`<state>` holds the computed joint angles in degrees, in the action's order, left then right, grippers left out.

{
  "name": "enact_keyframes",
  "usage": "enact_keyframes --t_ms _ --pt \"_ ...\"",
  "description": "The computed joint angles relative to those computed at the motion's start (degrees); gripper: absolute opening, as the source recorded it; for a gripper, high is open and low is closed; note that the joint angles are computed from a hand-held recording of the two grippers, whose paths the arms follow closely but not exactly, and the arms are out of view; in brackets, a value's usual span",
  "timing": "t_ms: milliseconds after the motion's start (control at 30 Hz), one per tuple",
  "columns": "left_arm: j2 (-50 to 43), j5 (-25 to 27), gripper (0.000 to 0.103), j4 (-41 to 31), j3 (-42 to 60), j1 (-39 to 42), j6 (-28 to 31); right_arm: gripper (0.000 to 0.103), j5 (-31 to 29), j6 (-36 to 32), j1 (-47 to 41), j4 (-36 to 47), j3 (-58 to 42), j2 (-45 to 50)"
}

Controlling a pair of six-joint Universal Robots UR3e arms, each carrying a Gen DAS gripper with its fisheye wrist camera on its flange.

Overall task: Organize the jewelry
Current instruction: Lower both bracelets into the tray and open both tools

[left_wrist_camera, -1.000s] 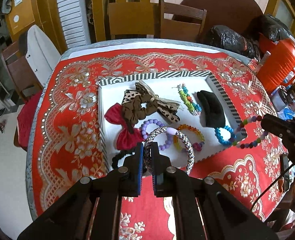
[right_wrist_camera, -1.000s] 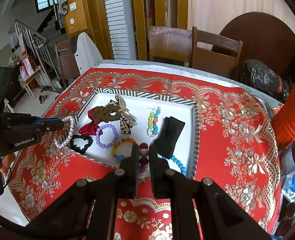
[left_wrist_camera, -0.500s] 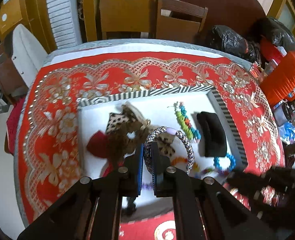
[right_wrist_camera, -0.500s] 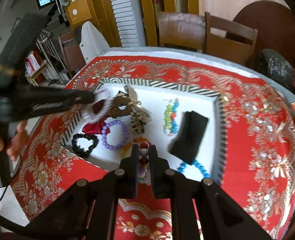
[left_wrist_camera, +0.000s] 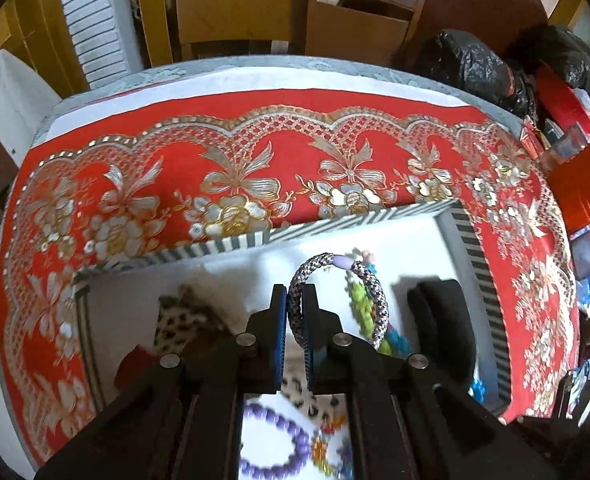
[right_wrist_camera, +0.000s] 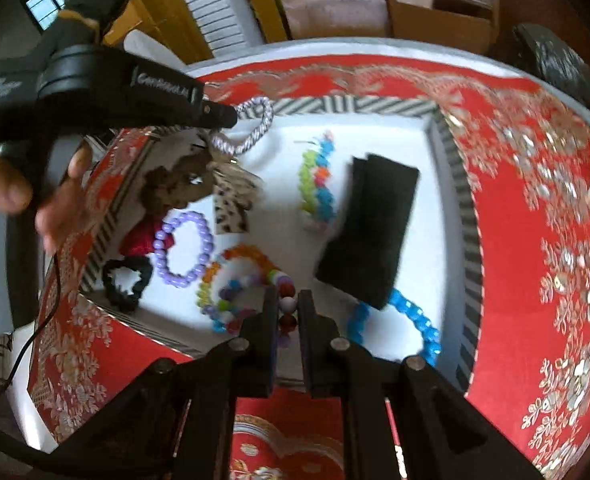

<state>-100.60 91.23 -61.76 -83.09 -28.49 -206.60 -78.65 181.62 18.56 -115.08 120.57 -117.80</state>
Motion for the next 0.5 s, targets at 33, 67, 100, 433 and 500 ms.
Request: enact_keyframes --t_ms 33,67,100,433,500 --pt "-1.1 0.3 0.000 -0.4 0.9 0.0 0.1 0.009 -0.3 -0.4 -0.2 0.3 0.0 -0.3" --pt "-2.0 0.9 0.000 -0.8 1.6 -0.2 0.0 0.009 -0.7 -0.6 -0.1 -0.1 0.2 -0.2" --pt "-2.9 1.4 0.000 -1.3 2.2 -0.4 0.0 0.009 -1.1 -0.8 0.2 -0.4 0.3 -0.1" --pt "-4.5 3.2 0.000 -1.0 0.2 -1.1 -0.2 0.009 -1.9 -1.8 1.4 -1.5 -0.6 2.3" --pt "-4.6 3.2 0.000 -0.8 0.0 -1.2 -0.4 0.010 -1.9 -1.7 1.4 -1.5 -0.7 2.3"
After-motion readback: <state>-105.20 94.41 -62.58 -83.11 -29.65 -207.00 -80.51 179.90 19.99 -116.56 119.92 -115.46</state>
